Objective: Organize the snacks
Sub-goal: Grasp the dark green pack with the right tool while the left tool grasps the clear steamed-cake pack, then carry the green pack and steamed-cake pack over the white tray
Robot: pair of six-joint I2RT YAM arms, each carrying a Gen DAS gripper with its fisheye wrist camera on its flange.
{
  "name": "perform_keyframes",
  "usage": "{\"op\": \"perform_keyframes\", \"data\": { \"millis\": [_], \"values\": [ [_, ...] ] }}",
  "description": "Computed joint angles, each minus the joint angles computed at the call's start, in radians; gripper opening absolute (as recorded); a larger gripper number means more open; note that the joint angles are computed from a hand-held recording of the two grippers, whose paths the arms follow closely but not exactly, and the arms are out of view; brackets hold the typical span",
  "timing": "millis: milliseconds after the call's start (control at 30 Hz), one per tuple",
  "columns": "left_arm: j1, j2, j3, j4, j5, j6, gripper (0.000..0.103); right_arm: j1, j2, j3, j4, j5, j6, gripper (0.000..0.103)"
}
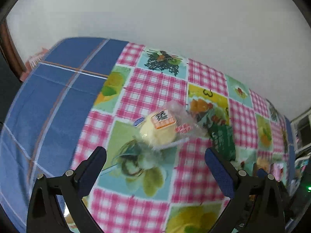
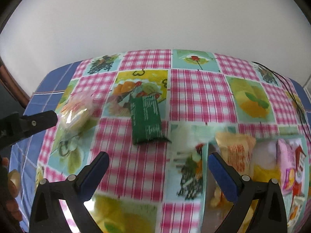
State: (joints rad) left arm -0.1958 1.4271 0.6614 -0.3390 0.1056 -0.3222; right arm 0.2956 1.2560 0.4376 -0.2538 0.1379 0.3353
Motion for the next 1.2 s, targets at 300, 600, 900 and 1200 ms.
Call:
{"op": "perform_keyframes", "data": {
  "millis": [300,600,900,1200],
  "values": [
    [0.013,0.234,0.141,0.033,0.079,-0.031,0.101,-0.067,0.281,0.180,0.060,-0.021,-0.097,0.097],
    [0.033,0.328,0.182,0.064,0.100,-0.061,0.081,-0.085,0.418,0.224,0.117,-0.056,-0.125,0.069],
    [0.026,0.299,0.161,0.062,0.105,-0.095,0.064,-0.079,0.393,0.208,0.092,-0.087,-0.128,0.042],
    [-0.019,0.212,0.070,0.077,0.065,-0.168,0.059,-0.080,0.279,0.102,0.073,-0.116,-0.122,0.042]
  ]
}}
